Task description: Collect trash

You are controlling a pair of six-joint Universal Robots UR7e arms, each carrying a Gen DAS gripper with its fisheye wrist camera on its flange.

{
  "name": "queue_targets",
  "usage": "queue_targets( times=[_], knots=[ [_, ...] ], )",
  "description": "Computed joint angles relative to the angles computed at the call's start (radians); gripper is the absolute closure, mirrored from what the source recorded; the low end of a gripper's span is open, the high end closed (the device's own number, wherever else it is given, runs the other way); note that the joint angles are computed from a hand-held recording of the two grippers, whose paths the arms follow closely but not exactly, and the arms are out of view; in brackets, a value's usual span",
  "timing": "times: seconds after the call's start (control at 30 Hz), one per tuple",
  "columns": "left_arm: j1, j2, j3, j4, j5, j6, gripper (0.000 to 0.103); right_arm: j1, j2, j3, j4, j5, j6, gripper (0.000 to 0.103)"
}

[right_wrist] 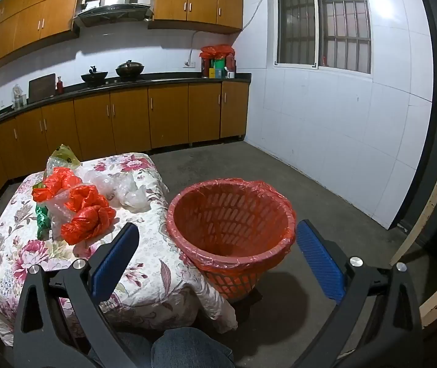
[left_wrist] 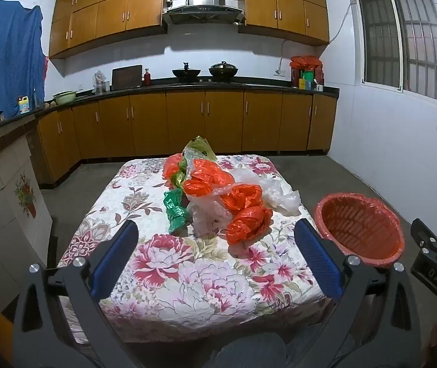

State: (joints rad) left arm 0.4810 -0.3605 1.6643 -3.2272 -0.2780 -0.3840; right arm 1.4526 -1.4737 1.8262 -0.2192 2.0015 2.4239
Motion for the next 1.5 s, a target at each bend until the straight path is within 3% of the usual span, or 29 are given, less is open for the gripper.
queue_targets(
  times=[1.5],
  knots=[
    [0.005, -0.010, 0.009, 0.035, -0.007, -0.030, 0.004, -0.008, -0.002, 0.000, 0.003, -0.010, 0.004, 0.002]
  ],
)
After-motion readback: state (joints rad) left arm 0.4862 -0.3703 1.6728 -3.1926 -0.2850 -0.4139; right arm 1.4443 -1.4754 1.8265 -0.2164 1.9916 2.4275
